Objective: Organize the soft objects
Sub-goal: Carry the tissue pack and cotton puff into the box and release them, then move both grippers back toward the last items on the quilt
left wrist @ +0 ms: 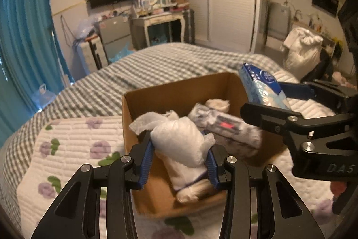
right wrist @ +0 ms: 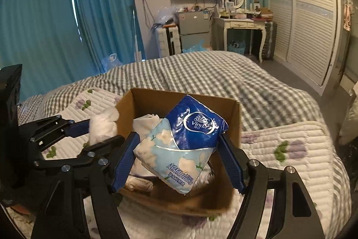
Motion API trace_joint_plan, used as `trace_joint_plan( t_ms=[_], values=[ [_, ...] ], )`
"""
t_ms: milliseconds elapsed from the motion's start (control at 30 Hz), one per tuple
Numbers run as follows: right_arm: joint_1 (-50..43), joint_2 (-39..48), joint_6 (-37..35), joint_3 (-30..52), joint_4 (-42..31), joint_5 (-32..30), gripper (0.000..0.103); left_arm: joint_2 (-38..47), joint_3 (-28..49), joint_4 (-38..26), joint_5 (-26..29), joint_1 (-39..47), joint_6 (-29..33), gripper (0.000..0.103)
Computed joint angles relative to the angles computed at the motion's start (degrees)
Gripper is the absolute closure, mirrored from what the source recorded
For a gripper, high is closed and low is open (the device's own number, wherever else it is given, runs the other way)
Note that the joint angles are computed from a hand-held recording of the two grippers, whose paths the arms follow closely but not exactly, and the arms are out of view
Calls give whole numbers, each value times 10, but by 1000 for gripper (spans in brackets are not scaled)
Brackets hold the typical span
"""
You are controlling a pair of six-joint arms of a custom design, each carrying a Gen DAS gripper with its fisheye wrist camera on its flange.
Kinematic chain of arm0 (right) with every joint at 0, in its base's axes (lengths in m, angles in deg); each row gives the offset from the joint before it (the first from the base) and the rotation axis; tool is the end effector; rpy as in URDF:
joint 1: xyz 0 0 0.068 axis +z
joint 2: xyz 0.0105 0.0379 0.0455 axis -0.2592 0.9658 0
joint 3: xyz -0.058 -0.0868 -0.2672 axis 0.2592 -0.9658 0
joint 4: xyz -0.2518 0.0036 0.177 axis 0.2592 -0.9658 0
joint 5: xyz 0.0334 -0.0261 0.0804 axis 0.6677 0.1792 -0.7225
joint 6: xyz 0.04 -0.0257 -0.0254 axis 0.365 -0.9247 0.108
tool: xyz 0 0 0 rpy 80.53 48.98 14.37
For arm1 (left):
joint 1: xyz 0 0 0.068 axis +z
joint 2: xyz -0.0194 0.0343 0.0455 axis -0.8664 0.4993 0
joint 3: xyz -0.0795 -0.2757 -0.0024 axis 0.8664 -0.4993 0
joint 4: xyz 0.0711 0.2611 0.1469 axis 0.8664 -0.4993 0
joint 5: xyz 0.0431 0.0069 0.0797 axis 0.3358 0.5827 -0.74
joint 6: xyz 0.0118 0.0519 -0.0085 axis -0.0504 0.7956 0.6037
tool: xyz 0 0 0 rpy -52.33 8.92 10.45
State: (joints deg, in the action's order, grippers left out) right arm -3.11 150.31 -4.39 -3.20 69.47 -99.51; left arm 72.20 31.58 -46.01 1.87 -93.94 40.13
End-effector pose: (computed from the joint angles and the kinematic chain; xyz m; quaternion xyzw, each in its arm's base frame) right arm 0.3243 0.0799 0.2644 -0.2149 0.8721 0.1630 0.4083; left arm 0.2596 -0.1568 0.2447 0.0531 0.9032 0.0129 0.4257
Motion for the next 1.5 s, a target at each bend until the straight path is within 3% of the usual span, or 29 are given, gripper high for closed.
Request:
trace_joint_plan(
  t_ms=[167, 200, 233, 267, 333, 400, 600, 833, 1033, 1133, 1233, 1333, 1500],
  values=[
    [6, 40, -3, 3, 40, -4, 30, 23, -10, 33, -27, 11, 4, 57],
    [8, 41, -3, 2, 44, -1, 30, 23, -13, 41, -21, 15, 1, 52],
    [10, 43, -2, 1, 49, 4, 29, 20, -18, 48, -16, 17, -2, 34],
    [14, 42, 1, -1, 52, 10, 25, 15, -25, 57, -19, 15, -3, 25],
    [13, 42, 2, 4, 49, 13, 13, 7, -30, 62, -43, 4, 1, 25],
    [11, 31, 9, -2, 57, 15, 10, 9, -22, 51, -51, 1, 3, 25],
    [-8, -49, 18, -9, 15, 10, 10, -41, 3, -34, -72, -27, -33, 25],
    [-32, -197, 0, 16, -111, 14, 10, -134, 61, -177, -173, -121, -92, 25],
    [-69, -292, -21, 35, -217, -26, 10, -185, 126, -330, -309, -251, -198, 25],
    [-73, -336, -36, 31, -255, -27, 9, -182, 157, -430, -352, -312, -283, 17],
    [-82, -377, -36, 13, -277, -32, 0, -172, 169, -531, -396, -369, -390, 16],
    [-74, -401, -41, -11, -295, -22, 0, -167, 155, -580, -400, -386, -461, 16],
    [-35, -431, -38, -68, -299, 12, 0, -193, 85, -547, -342, -367, -481, 16]
  ],
)
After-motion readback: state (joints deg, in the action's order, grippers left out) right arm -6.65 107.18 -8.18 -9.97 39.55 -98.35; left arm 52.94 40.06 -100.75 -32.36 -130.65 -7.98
